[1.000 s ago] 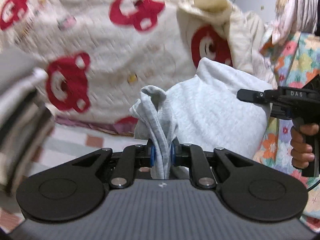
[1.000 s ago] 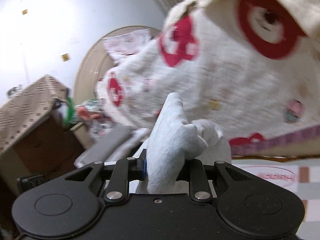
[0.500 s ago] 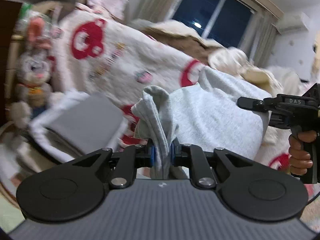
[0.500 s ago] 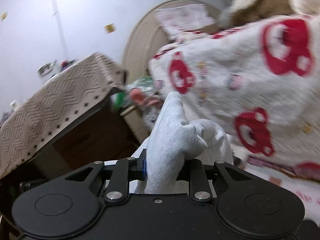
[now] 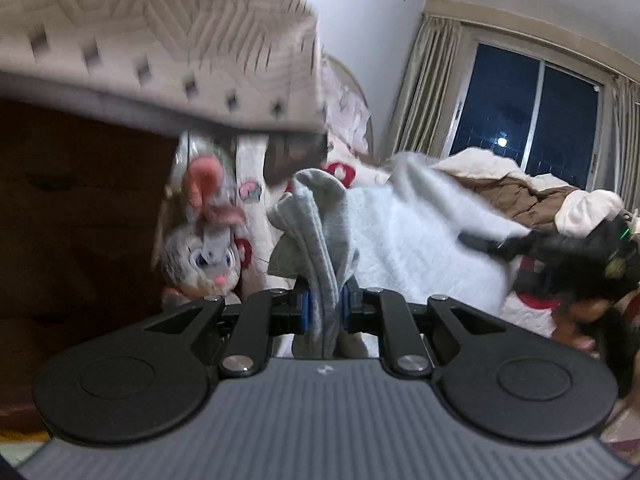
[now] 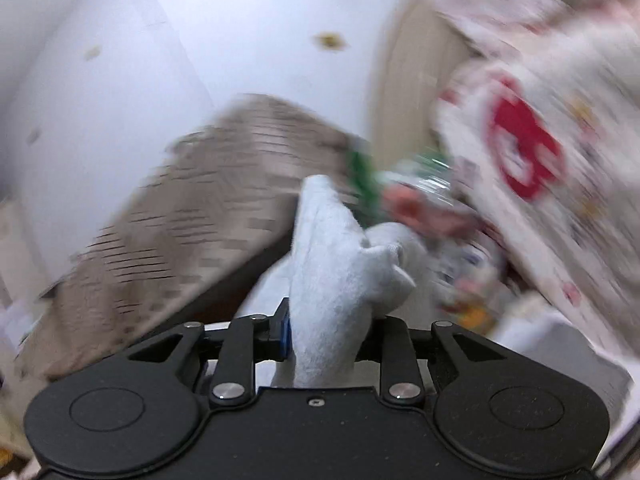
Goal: Fold clothes
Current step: 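Lift the folded shirt with both grippers and carry it toward the clothes stack, then lower the folded shirt onto the stack of folded clothes and open both grippers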
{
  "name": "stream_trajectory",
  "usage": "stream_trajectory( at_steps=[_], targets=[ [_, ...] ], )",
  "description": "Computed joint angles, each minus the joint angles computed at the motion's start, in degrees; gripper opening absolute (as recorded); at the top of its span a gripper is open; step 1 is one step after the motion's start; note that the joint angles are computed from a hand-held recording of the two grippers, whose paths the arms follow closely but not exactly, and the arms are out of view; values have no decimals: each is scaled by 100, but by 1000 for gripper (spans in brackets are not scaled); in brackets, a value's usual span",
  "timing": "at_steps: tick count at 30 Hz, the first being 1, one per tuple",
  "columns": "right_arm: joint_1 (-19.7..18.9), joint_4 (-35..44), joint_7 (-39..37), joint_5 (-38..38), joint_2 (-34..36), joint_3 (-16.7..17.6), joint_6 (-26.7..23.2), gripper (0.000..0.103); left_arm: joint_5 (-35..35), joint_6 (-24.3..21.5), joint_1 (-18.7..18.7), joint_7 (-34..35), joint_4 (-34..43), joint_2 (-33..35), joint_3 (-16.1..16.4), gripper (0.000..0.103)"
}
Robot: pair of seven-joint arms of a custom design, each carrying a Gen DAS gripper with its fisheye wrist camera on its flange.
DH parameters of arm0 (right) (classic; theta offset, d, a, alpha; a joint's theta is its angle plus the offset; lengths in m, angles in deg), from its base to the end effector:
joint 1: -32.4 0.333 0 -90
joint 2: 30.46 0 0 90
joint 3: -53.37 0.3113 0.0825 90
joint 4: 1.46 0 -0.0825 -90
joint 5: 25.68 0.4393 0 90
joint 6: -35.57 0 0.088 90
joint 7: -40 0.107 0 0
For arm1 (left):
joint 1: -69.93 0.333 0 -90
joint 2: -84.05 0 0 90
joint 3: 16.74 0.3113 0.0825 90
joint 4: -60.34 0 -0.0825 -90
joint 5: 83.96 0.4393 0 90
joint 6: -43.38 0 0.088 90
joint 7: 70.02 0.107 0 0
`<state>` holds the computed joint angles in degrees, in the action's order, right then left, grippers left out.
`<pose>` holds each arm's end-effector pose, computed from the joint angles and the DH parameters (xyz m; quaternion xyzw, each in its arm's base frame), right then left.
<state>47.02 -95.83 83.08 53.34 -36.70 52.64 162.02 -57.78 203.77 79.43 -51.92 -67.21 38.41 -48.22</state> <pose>0.5931 0.1803 0.7462 -0.6572 0.3667 0.0675 0.6551 0.3624 -0.2803 0.7413 -0.6363 0.4242 -0.5380 0.3546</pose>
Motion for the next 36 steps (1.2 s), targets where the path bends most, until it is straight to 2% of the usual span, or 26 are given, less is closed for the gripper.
stream_trajectory(
  at_steps=[1,4,6,9,11,13,14,15,16,18,20,22,24,26,27,29,31,32,33,34,36],
  targets=[
    [-26,-61,98,-83,163,2,200,30,-82,174,19,-91,-6,314,-36,14],
    [-147,-269,567,-1008,513,79,611,28,195,46,470,-427,164,979,-597,13],
    [-216,-350,574,-1015,661,126,694,28,583,55,709,-701,222,1001,-831,13],
    [-325,-447,-11,-463,604,156,660,28,1160,61,1067,-1107,308,968,-1171,13],
    [-374,-427,-394,-165,594,145,619,28,1413,280,1137,-1257,447,1025,-1148,13],
    [-413,-338,-584,34,636,141,723,28,1446,445,1047,-1317,584,1228,-1044,13],
    [-428,-301,-568,114,668,147,853,32,1378,422,931,-1305,636,1408,-983,14],
    [-405,-277,-396,-208,710,187,1105,46,1306,382,789,-1290,689,1603,-905,14],
    [-378,-254,-168,-606,756,226,1355,51,1222,216,645,-1289,746,1798,-840,14],
    [-335,-289,201,-1282,807,286,1732,56,1251,-66,504,-1421,767,1968,-813,15],
    [-284,-627,-90,-914,645,358,2231,59,1510,-28,476,-1621,703,1935,-780,15],
    [-249,-727,-384,-606,540,340,2257,56,1797,-64,420,-1657,742,1945,-732,14],
    [-205,-816,-671,-315,439,309,2258,40,2055,-185,333,-1652,837,1938,-670,13],
    [-155,-873,-792,-209,380,287,2351,34,2386,-151,309,-1823,881,1843,-624,13],
    [-129,-884,-752,-266,374,288,2457,34,2526,-164,280,-1920,867,1769,-595,13],
    [-84,-906,-668,-384,366,291,2664,35,2393,-143,-19,-1923,800,1817,-318,16],
    [-42,-929,-571,-513,360,297,2871,51,1424,-319,-700,-1490,732,2148,267,21],
    [-23,-940,-518,-583,358,301,2973,65,1315,-383,-826,-1525,667,2106,377,27],
    [-4,-952,-462,-656,356,305,3075,71,1309,-417,-839,-1655,581,2009,392,30],
    [14,-964,-401,-734,355,310,3177,71,1292,-452,-846,-1776,495,1911,402,34],
    [47,-989,-266,-902,354,319,3378,70,1929,-1078,-650,-1414,660,1702,67,34]
  ],
)
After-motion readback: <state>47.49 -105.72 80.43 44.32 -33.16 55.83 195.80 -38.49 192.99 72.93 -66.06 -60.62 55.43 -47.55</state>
